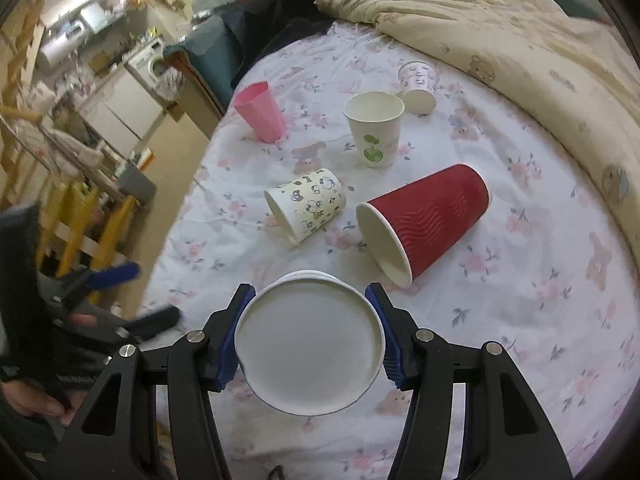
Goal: Flip cup upside down
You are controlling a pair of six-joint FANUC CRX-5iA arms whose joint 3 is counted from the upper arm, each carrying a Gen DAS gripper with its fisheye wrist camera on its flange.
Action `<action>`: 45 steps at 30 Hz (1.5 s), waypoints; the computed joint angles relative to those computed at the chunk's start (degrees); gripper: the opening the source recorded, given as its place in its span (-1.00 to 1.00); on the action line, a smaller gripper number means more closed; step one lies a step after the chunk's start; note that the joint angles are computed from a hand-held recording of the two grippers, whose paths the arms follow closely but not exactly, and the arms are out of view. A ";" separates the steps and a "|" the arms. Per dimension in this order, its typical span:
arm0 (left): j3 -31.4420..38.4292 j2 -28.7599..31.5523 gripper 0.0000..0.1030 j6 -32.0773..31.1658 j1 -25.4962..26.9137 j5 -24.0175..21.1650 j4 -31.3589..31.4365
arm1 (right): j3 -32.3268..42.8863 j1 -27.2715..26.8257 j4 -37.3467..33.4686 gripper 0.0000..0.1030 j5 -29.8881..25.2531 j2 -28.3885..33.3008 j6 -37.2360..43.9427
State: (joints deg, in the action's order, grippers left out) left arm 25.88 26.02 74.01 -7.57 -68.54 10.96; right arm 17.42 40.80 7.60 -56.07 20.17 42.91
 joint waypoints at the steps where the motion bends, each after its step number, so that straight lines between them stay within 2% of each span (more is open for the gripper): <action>1: 0.67 0.36 0.90 1.03 0.12 -0.57 -0.99 | 1.46 -0.08 -0.04 0.15 -1.21 1.35 1.20; 2: 1.30 0.74 1.00 1.77 0.28 -1.29 -1.56 | 3.55 -0.17 -0.30 0.15 -2.85 3.20 2.88; 7: 2.64 1.68 1.00 2.71 0.68 -3.86 -2.95 | 11.73 -0.57 -2.56 0.15 -8.85 10.35 8.52; 15: 3.99 2.19 1.00 3.39 0.39 -5.02 -3.89 | 21.51 0.08 0.86 0.15 -15.75 19.68 12.80; 23: 4.12 2.25 1.00 3.43 0.10 -5.33 -4.30 | 21.53 0.18 1.24 0.21 -15.48 20.39 12.91; 26: 3.85 2.01 1.00 3.40 0.10 -5.23 -3.84 | 20.49 -0.10 0.64 0.23 -13.84 19.27 11.72; 27: 3.63 1.83 1.00 3.20 0.10 -5.13 -3.57 | 20.55 -0.43 -0.13 0.39 -13.50 18.90 10.92; 30: 2.48 0.55 1.00 1.86 -0.24 -4.06 -3.16 | 18.98 -1.21 -2.35 0.68 -10.54 16.33 8.90; 34: 0.54 -1.06 1.00 1.04 0.24 -2.68 -1.12 | 17.96 -0.66 -2.70 0.78 -10.77 13.59 9.04; 38: -3.18 -4.21 1.00 0.24 0.56 1.16 -0.19 | 9.67 2.88 5.70 0.81 -7.78 7.20 2.99; 42: -9.68 -8.86 1.00 -2.26 1.14 8.24 1.44 | -2.21 7.44 17.63 0.86 -5.29 -0.48 -10.83; 45: -15.16 -12.41 1.00 -4.49 1.83 14.28 4.05 | -9.90 9.91 23.75 0.86 -4.40 -5.78 -23.23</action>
